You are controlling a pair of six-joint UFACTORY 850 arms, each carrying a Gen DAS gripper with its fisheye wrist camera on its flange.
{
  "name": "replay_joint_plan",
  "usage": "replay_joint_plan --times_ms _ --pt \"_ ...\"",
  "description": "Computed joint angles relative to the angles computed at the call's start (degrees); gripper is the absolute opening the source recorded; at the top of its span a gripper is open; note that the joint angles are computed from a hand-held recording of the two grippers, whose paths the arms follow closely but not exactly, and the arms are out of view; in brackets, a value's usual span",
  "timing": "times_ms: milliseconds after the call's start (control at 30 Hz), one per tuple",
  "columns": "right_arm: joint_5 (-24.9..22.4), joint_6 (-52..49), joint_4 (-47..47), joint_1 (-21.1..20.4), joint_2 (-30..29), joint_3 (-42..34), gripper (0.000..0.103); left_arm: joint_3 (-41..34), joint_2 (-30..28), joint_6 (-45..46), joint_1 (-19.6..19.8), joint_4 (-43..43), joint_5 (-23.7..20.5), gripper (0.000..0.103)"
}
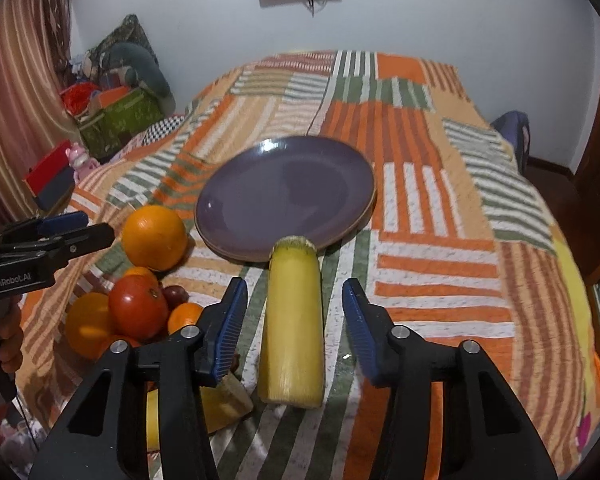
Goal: Organize fruits
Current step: 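Grasp the large orange with the left tool while the right tool grasps a yellow corn cob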
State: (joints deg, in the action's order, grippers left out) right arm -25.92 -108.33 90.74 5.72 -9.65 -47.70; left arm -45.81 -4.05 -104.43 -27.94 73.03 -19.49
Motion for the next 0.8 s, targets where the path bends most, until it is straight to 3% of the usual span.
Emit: replay_joint_plan --times_ms 133,467,600,800 --pt "0.3 4.7 -5.2 0.7 -2.3 -1.6 0.039 -2.3 -3.5 7.6 2.0 -6.1 3.2 0.074" --pt "0.7 11.2 -13.0 1.4 -5.1 -3.8 0.039 -4.4 -7.6 18.9 5.5 -18.4 8.5 0.074" --pt "1.3 11.2 -13.1 1.6 -5.3 -4.0 0.036 -4.4 -8.0 18.4 6.0 -18.1 10.4 0.067" --pt "1.2 10.1 -11.8 1.5 -5.0 -3.8 0.035 -4.5 -7.8 16.9 5.3 -16.2 8.8 0.066"
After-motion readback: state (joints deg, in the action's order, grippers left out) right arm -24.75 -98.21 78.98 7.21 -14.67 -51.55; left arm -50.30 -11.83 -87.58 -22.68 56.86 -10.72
